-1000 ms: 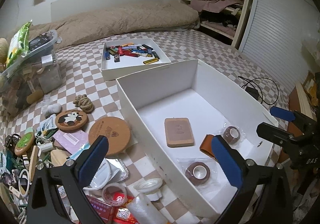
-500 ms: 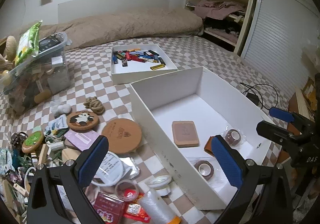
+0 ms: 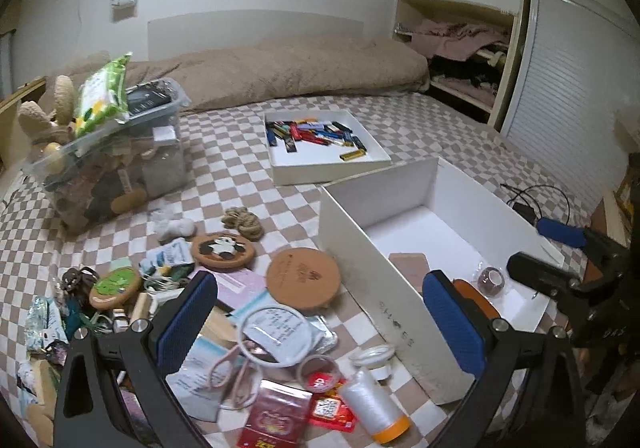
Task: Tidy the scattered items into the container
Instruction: 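Raise both open grippers up out of the white box, then move both open grippers back over the scattered pile toward the white ring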
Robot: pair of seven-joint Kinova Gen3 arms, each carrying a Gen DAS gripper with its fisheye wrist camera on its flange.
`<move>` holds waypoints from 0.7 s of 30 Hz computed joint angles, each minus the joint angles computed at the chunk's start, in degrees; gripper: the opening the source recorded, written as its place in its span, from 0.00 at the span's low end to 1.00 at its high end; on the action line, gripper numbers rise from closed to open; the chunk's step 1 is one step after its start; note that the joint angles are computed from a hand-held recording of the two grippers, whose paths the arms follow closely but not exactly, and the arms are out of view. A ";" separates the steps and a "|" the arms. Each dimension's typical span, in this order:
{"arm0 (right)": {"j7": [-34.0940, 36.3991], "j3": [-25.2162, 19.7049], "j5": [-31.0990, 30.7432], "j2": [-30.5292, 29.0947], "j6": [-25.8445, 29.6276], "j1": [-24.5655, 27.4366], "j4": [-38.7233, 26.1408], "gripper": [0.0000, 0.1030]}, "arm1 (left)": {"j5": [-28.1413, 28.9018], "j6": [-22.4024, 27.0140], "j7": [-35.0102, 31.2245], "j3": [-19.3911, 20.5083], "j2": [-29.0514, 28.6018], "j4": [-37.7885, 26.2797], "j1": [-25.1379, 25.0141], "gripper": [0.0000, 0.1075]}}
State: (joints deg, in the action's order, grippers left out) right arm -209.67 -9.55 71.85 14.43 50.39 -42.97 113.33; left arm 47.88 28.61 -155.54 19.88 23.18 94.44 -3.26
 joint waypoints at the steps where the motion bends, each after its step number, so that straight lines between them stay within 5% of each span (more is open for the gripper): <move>1: 0.21 -0.04 0.34 0.38 -0.38 0.00 -0.52 1.00 | 0.68 0.08 -0.74 0.32 -0.15 0.17 -0.77 0.96; 11: 1.05 1.28 3.64 3.73 -2.29 -1.75 -5.29 1.00 | 11.07 1.60 -11.21 -0.41 -2.35 2.08 -7.27 0.96; 21: -3.69 1.72 10.70 5.48 -4.10 -2.46 -7.62 1.00 | 22.72 3.56 -21.74 -6.19 -3.52 3.13 -9.34 0.96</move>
